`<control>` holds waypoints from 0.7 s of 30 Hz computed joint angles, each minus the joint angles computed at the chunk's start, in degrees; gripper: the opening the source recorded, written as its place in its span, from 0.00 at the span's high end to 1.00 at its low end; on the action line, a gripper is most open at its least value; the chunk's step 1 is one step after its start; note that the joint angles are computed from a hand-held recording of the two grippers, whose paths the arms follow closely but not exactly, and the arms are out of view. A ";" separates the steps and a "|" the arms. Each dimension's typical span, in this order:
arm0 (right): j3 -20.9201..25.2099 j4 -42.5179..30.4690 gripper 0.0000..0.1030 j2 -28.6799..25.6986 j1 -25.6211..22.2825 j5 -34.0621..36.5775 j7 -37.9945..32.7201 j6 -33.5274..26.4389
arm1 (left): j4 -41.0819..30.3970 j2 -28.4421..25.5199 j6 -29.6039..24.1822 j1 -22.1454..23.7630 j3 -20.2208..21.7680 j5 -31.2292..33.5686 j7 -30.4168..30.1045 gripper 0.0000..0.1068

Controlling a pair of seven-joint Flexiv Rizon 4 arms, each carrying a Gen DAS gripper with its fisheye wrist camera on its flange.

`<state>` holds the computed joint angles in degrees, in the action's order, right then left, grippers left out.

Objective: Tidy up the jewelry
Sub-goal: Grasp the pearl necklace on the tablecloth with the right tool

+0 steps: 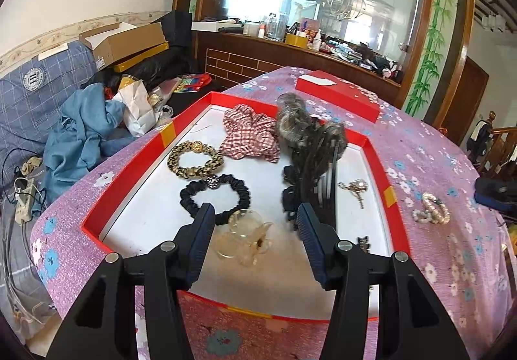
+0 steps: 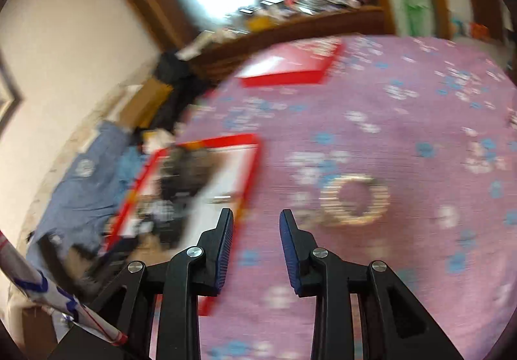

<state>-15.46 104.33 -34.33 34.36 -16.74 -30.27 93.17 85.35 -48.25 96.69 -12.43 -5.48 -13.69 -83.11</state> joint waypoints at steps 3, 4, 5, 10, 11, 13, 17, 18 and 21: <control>0.61 -0.33 0.69 0.27 -2.73 0.33 2.29 -6.71 | 0.86 1.02 0.00 1.36 -2.91 1.02 1.31 0.51; 2.82 -1.20 0.69 0.04 -4.99 0.31 2.24 -8.45 | 1.11 1.46 -0.35 1.98 -4.37 1.54 2.16 0.51; 4.59 -2.39 0.69 -0.55 -7.00 0.37 2.40 -10.69 | 1.22 1.77 -0.96 2.48 -5.58 1.95 3.07 0.51; 8.51 -6.93 0.69 -3.54 -11.67 -2.04 2.31 -16.39 | 0.83 2.71 -6.37 4.15 -11.16 2.92 9.01 0.51; 8.71 -8.21 0.69 -4.28 -11.90 -2.87 2.20 -17.88 | 0.53 2.74 -7.92 4.27 -12.10 2.71 10.44 0.51; 9.95 -10.47 0.70 -5.66 -12.95 -3.90 1.13 -20.44 | -1.02 2.41 -11.40 3.52 -12.85 1.76 12.81 0.51; 7.02 -11.13 0.88 -6.74 -11.21 -8.51 1.99 -22.65 | -5.87 1.16 -20.29 0.77 -12.10 -0.25 17.22 0.51; 6.21 -10.48 0.91 -6.72 -10.87 -9.68 2.63 -21.84 | -7.84 0.52 -23.34 -0.09 -11.67 -0.78 18.19 0.51; 2.07 -6.91 0.91 -6.15 -9.42 -11.82 7.56 -16.12 | -16.33 -2.61 -33.45 -3.80 -8.46 -1.69 18.97 0.51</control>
